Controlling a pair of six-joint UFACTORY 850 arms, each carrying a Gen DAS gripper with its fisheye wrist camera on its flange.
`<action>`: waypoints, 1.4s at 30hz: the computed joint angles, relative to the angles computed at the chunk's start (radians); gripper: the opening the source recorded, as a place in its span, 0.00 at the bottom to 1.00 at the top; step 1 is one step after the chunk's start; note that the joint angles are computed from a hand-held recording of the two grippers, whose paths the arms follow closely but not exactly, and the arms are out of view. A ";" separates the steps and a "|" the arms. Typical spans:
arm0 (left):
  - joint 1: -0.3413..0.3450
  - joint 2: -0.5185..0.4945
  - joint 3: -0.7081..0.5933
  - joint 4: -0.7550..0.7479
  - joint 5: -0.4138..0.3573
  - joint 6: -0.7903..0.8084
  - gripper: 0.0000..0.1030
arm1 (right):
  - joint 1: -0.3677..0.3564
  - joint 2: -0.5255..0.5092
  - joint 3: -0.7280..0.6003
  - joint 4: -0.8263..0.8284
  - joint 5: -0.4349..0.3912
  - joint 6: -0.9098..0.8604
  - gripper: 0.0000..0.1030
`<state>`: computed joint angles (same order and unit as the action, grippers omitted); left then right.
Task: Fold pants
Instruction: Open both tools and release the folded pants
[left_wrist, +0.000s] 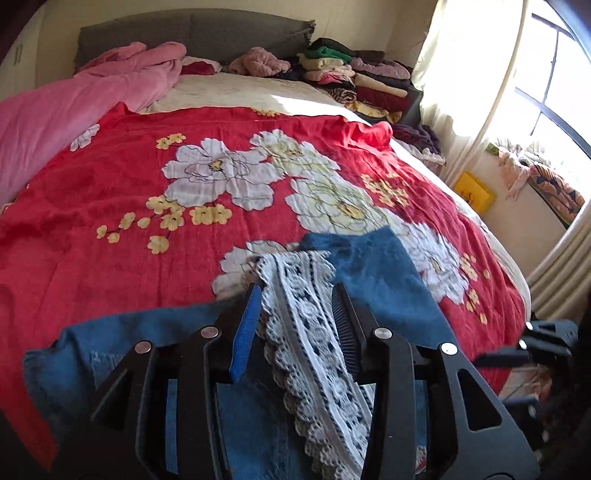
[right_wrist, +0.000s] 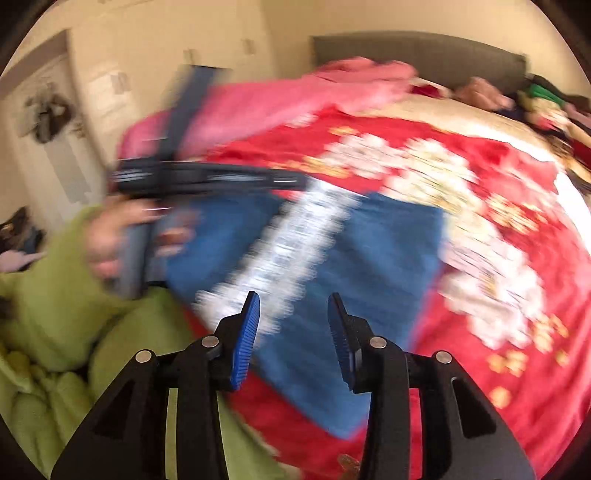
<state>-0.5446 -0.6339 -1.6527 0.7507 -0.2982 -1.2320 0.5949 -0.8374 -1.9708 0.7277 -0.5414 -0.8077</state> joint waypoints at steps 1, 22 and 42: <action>-0.010 0.002 0.004 -0.047 0.006 0.057 0.31 | -0.001 -0.004 -0.001 -0.016 -0.009 0.018 0.37; -0.071 -0.014 0.021 -0.392 -0.101 0.457 0.32 | -0.005 -0.019 0.033 -0.157 -0.057 0.177 0.38; -0.097 0.140 0.162 0.079 -0.140 -0.050 0.83 | 0.005 0.023 -0.037 -0.014 0.066 0.080 0.83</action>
